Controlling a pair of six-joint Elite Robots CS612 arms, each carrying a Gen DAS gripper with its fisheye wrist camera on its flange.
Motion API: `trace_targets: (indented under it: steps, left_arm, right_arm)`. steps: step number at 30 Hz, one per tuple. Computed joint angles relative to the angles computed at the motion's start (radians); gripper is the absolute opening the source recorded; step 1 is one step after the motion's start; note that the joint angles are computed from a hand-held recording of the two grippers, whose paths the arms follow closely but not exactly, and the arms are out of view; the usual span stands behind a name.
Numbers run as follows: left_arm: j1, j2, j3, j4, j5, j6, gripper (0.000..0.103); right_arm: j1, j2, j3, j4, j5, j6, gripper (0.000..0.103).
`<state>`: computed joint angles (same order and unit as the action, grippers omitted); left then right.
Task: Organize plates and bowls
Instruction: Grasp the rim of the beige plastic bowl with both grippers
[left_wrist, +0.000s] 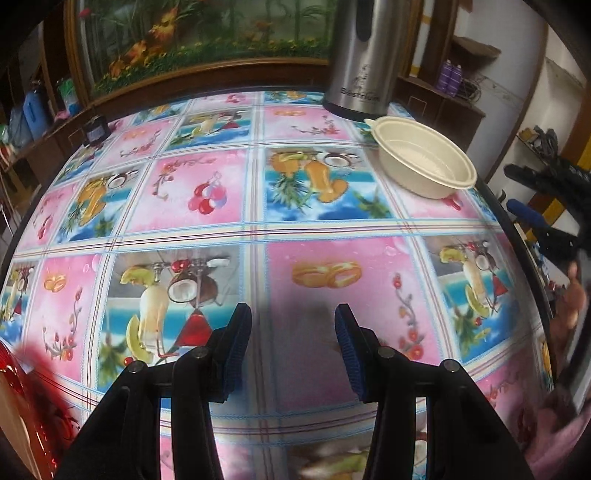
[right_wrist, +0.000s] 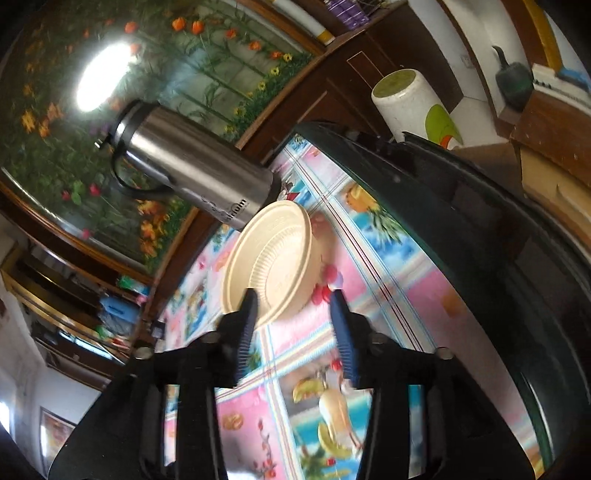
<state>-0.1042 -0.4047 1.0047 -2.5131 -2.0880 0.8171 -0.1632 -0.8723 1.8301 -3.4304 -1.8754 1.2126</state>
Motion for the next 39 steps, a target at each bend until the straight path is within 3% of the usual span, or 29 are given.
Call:
trace_targets:
  steps: [4, 8, 10, 13, 17, 18, 19, 22, 26, 30, 34, 39]
  left_arm:
    - [0.002, 0.007, -0.027, 0.042, -0.010, -0.011, 0.047]
    - [-0.008, 0.021, -0.097, 0.159, -0.032, -0.033, 0.047]
    - [-0.015, 0.031, -0.136, 0.197, -0.050, -0.072, 0.048]
    - [-0.033, 0.045, -0.178, 0.189, -0.060, -0.160, 0.062]
    - [-0.055, 0.074, -0.242, 0.232, -0.055, -0.244, 0.064]
    - [-0.060, 0.079, -0.253, 0.241, -0.051, -0.261, 0.064]
    - [-0.063, 0.086, -0.268, 0.257, -0.050, -0.274, 0.064]
    - [-0.069, 0.095, -0.285, 0.264, -0.029, -0.318, 0.064]
    - [-0.067, 0.108, -0.316, 0.291, -0.029, -0.376, 0.064]
    - [-0.059, 0.083, -0.266, 0.226, -0.040, -0.360, 0.064]
    - [-0.060, 0.084, -0.272, 0.289, -0.039, -0.332, 0.066]
    - [-0.070, 0.092, -0.291, 0.372, -0.023, -0.306, 0.070]
  right_arm:
    - [-0.014, 0.009, -0.038, 0.067, -0.003, 0.010, 0.043]
    - [-0.028, 0.017, -0.061, 0.124, 0.013, 0.042, 0.043]
    - [-0.032, 0.024, -0.068, 0.118, 0.022, 0.045, 0.043]
    - [-0.039, 0.037, -0.077, 0.106, 0.023, 0.038, 0.043]
    - [-0.039, 0.040, -0.086, 0.141, -0.001, 0.000, 0.043]
    - [-0.042, 0.042, -0.088, 0.147, 0.003, -0.009, 0.041]
    - [-0.043, 0.044, -0.089, 0.146, 0.002, -0.013, 0.030]
    - [-0.052, 0.048, -0.095, 0.178, 0.052, -0.036, 0.016]
    - [-0.056, 0.042, -0.088, 0.161, 0.084, -0.042, 0.011]
    - [-0.065, 0.020, -0.089, 0.202, 0.161, -0.098, 0.010]
    - [-0.071, 0.014, -0.098, 0.269, 0.261, -0.149, 0.010]
    - [-0.062, 0.016, -0.104, 0.264, 0.253, -0.166, 0.010]
